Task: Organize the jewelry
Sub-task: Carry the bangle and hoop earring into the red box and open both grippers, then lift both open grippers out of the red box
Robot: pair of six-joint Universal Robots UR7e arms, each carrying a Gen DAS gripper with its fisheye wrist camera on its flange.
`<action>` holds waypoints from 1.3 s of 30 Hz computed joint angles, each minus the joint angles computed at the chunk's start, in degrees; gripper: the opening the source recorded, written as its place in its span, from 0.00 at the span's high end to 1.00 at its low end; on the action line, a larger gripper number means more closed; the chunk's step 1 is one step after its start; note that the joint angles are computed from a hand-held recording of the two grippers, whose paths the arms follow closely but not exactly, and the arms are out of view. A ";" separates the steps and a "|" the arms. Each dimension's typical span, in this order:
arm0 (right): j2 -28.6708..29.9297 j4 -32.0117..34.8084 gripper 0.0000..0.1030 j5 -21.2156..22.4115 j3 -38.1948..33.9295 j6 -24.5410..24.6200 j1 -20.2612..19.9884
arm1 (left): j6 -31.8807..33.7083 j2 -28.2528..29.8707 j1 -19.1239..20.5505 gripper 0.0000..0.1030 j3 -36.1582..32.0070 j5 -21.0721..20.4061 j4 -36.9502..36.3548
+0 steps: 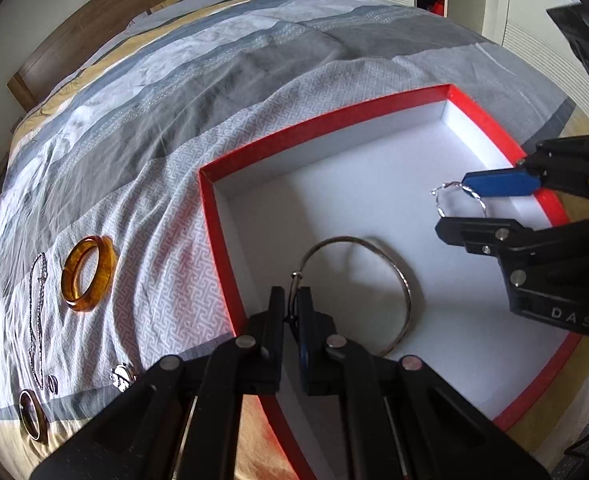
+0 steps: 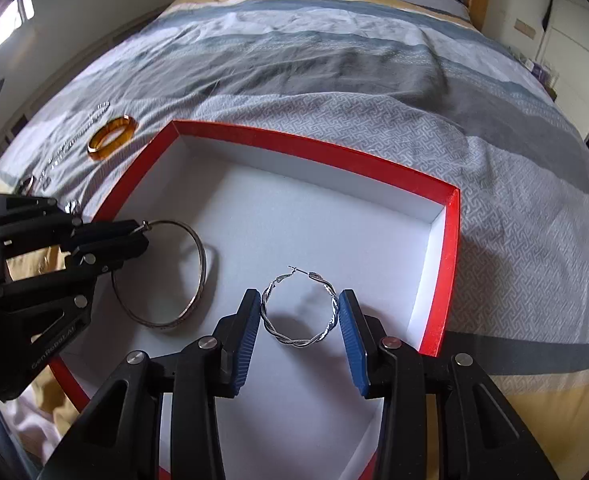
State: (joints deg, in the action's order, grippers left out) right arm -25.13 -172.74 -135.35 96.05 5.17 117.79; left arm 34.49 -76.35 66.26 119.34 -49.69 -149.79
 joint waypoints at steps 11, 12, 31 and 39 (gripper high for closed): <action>-2.69 0.04 0.48 -3.01 3.79 3.19 2.52 | -2.42 -3.02 -1.01 0.86 0.07 -1.58 1.95; -3.40 -0.71 0.48 -2.99 4.77 4.04 3.07 | -2.88 -4.31 -1.33 0.81 0.36 -2.37 2.28; -3.06 5.28 0.39 -7.24 6.91 30.86 21.70 | -12.58 -39.59 -12.46 0.56 11.70 0.92 18.58; 0.85 12.51 0.38 -9.08 1.95 40.33 27.84 | -14.18 -51.35 -15.15 0.54 11.34 3.37 25.42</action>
